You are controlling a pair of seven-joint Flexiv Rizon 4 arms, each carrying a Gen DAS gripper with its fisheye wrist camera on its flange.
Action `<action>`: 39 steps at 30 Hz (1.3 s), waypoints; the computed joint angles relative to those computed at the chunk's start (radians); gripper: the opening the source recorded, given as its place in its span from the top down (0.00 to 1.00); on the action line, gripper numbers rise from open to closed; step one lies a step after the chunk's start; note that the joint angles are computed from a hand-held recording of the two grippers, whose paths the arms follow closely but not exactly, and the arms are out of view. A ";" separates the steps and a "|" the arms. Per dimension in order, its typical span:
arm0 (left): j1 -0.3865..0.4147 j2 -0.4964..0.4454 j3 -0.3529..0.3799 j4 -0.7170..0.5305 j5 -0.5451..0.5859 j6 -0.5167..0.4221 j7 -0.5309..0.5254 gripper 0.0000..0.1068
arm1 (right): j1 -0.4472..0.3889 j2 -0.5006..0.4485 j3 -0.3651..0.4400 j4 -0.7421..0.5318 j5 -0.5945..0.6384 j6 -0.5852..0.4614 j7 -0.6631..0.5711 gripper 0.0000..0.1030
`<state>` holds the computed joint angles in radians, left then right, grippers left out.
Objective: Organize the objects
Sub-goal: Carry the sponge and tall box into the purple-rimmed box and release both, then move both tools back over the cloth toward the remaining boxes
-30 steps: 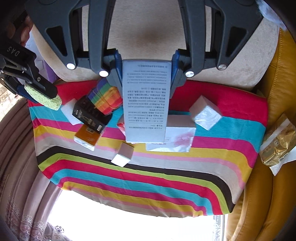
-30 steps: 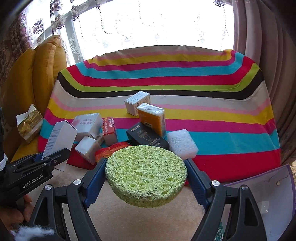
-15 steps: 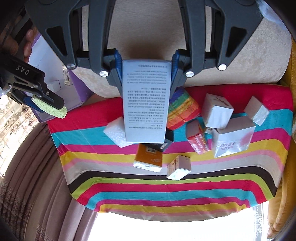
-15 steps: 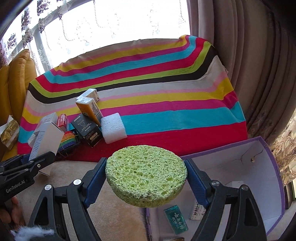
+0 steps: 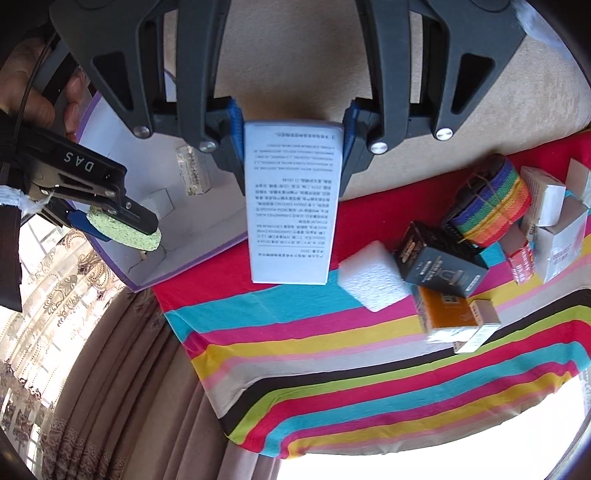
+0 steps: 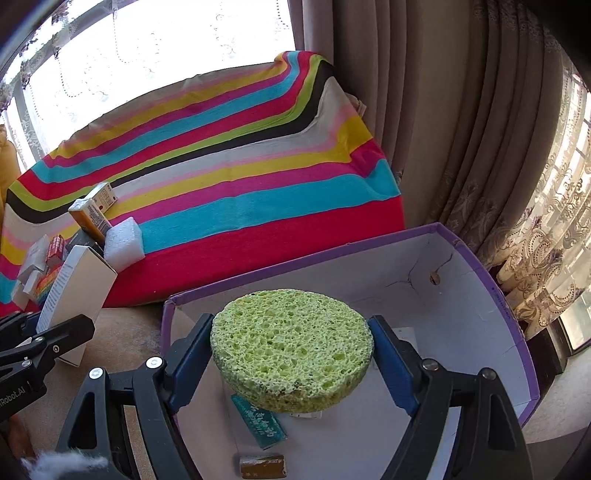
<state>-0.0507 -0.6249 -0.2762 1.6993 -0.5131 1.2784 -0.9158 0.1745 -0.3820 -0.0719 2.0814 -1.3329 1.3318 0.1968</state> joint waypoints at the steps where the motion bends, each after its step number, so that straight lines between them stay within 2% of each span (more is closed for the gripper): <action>1: -0.005 -0.003 -0.003 -0.006 0.003 -0.009 0.001 0.57 | -0.003 0.006 -0.005 0.009 -0.008 0.001 0.016 0.20; 9: -0.001 -0.015 -0.060 -0.031 -0.038 -0.117 0.079 0.57 | -0.043 0.040 0.006 0.052 -0.029 -0.029 0.073 0.19; 11: -0.006 -0.014 -0.058 -0.037 -0.054 -0.152 0.097 0.36 | -0.048 0.041 0.014 0.053 -0.009 -0.039 0.060 0.19; 13: -0.013 -0.005 -0.056 -0.023 -0.077 -0.121 0.115 0.29 | -0.048 0.041 0.016 0.053 0.008 -0.047 0.048 0.18; 16: -0.011 0.009 -0.051 -0.011 -0.105 -0.118 0.125 0.29 | -0.054 0.037 0.008 0.050 -0.018 -0.015 0.073 0.17; 24: -0.010 0.030 -0.015 0.021 -0.134 -0.073 0.103 0.29 | -0.031 0.009 0.012 0.017 0.005 0.020 0.047 0.17; 29: 0.028 0.051 -0.014 0.056 -0.164 -0.043 0.093 0.29 | 0.005 -0.018 0.009 -0.019 0.039 0.044 0.011 0.17; 39: 0.103 0.071 0.021 0.094 -0.236 0.003 0.002 0.29 | 0.121 -0.091 0.002 -0.115 0.230 0.064 -0.182 0.16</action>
<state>0.0520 -0.5537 -0.2552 1.7937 -0.7490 1.2818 -0.9139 0.2955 -0.4731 -0.0698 1.9668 -1.1026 1.3958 0.0146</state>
